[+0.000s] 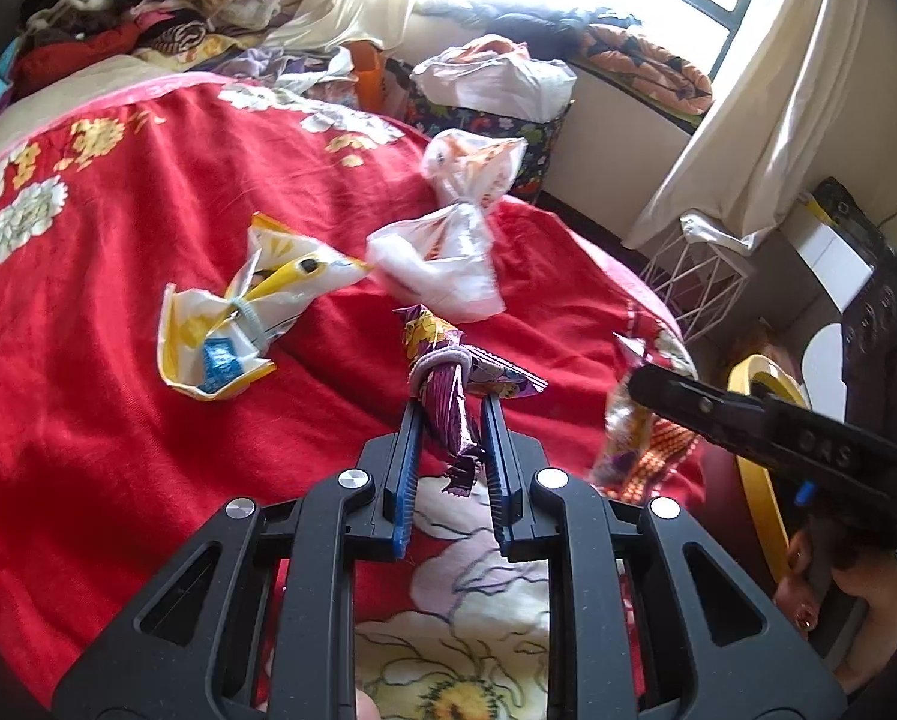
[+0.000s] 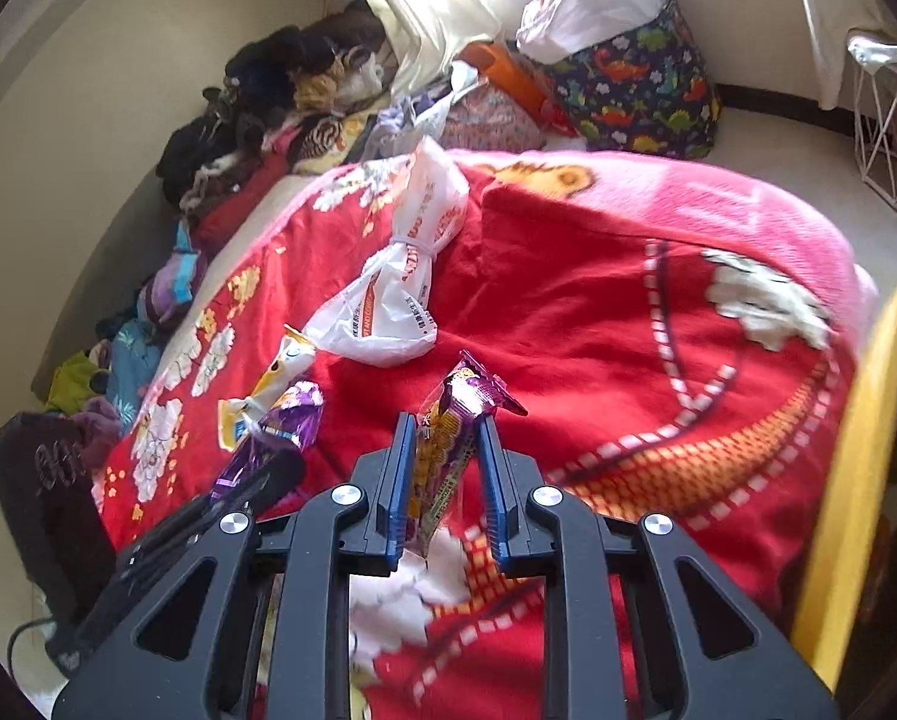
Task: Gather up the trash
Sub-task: 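Grasp the orange snack packet with the right tool while the left tool grasps the purple wrapper, then carry the snack packet and purple wrapper over the yellow-rimmed bin with both tools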
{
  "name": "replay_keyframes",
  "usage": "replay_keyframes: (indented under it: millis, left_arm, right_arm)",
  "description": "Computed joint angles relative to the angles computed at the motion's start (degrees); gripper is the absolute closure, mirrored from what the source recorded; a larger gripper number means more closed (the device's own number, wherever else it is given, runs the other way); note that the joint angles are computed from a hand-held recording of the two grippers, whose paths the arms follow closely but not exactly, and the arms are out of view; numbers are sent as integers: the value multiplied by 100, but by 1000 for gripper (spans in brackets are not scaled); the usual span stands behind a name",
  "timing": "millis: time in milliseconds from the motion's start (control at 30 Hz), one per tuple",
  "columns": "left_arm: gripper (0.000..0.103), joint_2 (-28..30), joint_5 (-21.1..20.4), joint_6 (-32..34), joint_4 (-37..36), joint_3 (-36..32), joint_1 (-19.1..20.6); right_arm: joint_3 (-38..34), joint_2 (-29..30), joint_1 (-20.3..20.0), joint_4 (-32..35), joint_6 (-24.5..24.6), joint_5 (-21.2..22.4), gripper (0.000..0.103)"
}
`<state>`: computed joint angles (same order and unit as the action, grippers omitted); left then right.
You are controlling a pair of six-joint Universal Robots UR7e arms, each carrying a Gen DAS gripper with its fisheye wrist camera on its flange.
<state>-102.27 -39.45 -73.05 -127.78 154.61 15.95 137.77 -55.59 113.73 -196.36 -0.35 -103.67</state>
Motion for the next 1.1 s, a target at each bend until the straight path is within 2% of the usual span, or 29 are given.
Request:
replay_keyframes:
  millis: [200, 567, 1100]
  left_arm:
    - [89, 268, -55, 200, -293, -63, -179]
    - [89, 1048, -229, 819, -1217, -233, -446]
    - [89, 1817, -411, 1394, -2031, -435, -754]
  right_arm:
    - [544, -537, -102, -288, -21, 39, 83]
    - [1026, -1467, 24, -350, -255, -390, 83]
    - [1562, -2786, -320, -236, -399, -546, 83]
